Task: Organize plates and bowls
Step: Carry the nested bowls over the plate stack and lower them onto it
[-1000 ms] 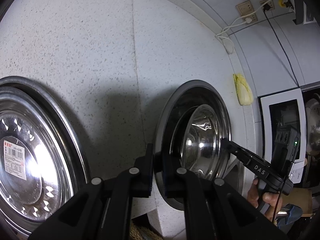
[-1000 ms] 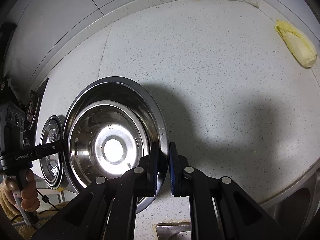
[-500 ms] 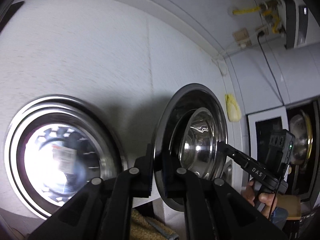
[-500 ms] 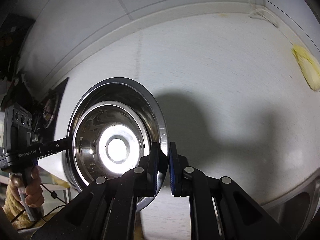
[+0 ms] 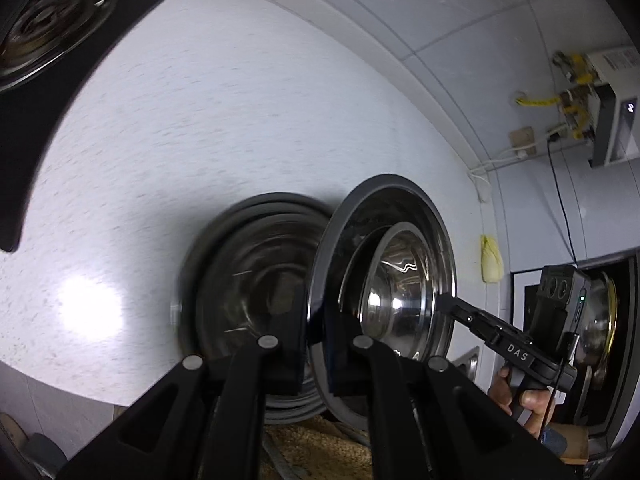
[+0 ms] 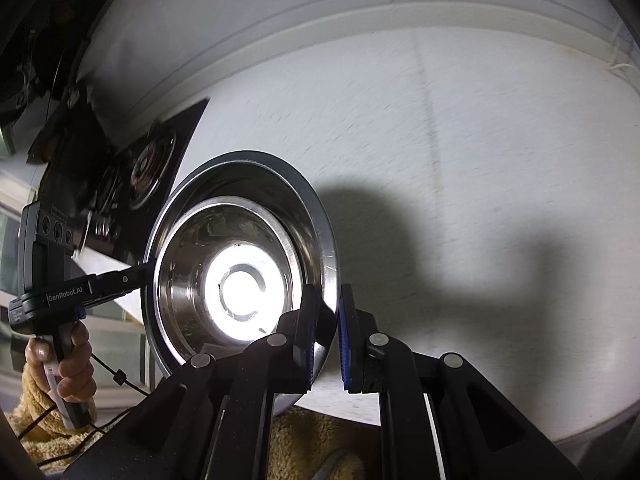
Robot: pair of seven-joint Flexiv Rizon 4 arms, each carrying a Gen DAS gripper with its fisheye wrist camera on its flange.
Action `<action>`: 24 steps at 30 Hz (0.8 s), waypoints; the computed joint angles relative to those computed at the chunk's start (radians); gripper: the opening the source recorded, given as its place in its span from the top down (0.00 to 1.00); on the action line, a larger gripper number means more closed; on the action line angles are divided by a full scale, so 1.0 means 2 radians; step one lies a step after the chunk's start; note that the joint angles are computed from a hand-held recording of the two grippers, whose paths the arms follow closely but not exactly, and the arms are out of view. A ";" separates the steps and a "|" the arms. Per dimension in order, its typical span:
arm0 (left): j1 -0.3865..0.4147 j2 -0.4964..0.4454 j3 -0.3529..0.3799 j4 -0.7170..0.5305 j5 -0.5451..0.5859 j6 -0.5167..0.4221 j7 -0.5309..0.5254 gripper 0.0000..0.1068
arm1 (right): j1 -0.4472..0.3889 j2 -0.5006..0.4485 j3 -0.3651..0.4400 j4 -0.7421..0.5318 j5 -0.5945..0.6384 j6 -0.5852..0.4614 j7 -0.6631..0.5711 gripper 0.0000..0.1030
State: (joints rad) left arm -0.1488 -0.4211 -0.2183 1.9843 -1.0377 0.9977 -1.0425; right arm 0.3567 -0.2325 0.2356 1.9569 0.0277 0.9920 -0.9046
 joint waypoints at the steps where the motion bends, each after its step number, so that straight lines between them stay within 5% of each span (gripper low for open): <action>1: 0.005 0.000 0.001 0.003 -0.004 -0.005 0.004 0.94 | 0.002 -0.006 0.001 -0.006 0.001 -0.004 0.000 0.91; 16: 0.040 -0.036 0.007 -0.010 0.015 -0.063 0.056 0.94 | 0.030 -0.034 -0.006 -0.018 -0.030 -0.030 0.096 0.91; 24: 0.032 -0.038 -0.003 0.002 -0.021 -0.030 0.069 0.94 | 0.027 -0.047 -0.006 -0.019 -0.046 -0.017 0.103 0.90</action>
